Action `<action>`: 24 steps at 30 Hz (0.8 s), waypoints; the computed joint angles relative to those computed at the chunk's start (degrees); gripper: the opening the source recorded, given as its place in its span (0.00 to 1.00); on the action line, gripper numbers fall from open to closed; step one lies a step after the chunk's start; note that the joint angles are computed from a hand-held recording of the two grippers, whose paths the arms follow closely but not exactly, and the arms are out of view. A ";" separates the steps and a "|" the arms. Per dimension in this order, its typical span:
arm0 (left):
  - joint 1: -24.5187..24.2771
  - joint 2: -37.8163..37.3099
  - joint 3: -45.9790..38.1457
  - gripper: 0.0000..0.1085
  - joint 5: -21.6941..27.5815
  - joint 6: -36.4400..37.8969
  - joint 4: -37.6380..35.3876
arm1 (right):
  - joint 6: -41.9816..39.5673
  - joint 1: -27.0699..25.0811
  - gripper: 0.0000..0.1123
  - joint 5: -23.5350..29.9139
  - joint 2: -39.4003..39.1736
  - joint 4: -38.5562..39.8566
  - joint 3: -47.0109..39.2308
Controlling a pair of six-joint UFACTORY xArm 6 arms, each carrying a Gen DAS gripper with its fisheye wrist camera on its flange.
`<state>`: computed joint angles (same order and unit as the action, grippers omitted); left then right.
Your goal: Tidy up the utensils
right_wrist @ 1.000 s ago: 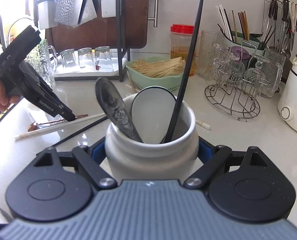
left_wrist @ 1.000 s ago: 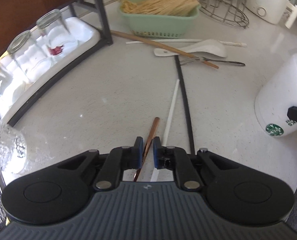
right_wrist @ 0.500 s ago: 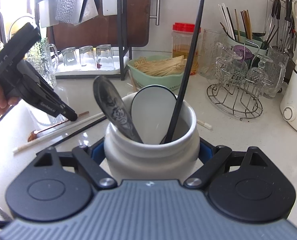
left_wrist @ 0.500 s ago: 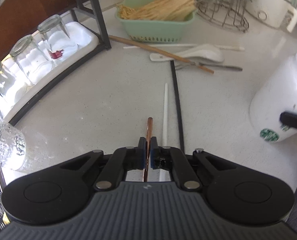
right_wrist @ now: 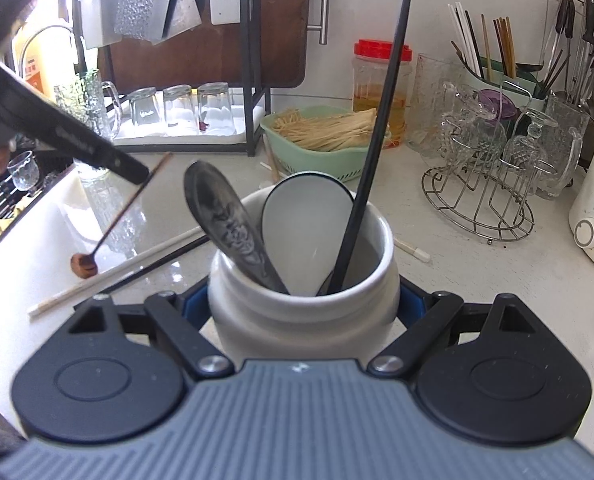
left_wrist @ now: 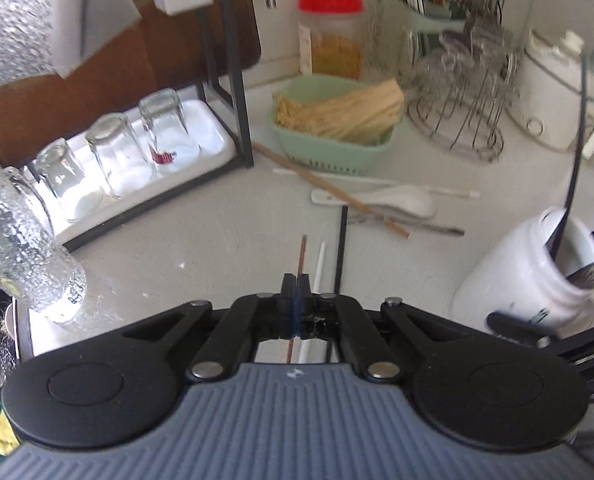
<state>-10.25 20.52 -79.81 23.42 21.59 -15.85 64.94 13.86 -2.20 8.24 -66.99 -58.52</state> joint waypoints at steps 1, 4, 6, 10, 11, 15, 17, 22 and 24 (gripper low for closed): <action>-0.20 -0.59 0.73 0.00 -0.84 -0.67 -0.12 | -2.66 0.08 0.81 -0.18 -0.01 2.59 0.37; -0.69 -2.10 2.95 0.00 -2.61 -2.98 0.37 | -7.03 0.07 0.81 -0.93 0.08 6.53 0.93; -0.79 -2.72 4.06 0.00 -2.81 -3.94 0.32 | -11.61 0.23 0.81 -1.54 0.04 11.11 1.69; -0.58 -3.07 5.93 0.00 -3.45 -5.45 1.14 | -21.60 1.07 0.81 -1.80 -0.29 21.29 3.17; -0.39 -2.74 5.87 0.00 -3.28 -5.26 0.95 | -23.37 1.28 0.81 -1.78 -0.36 23.14 3.41; 0.76 -0.63 4.61 0.02 -2.27 -4.87 1.94 | -26.72 1.59 0.81 -1.94 -0.37 26.41 3.78; 1.41 0.57 3.52 0.12 -1.34 -5.27 3.15 | -29.28 2.10 0.81 -1.45 -0.41 29.36 3.87; 2.71 0.95 4.35 0.28 -1.69 -2.24 2.51 | -28.48 2.29 0.81 -0.58 -0.40 28.89 3.47; 3.21 0.46 5.30 0.28 -1.45 -0.66 0.78 | -27.88 2.39 0.81 -0.07 -0.40 28.64 3.24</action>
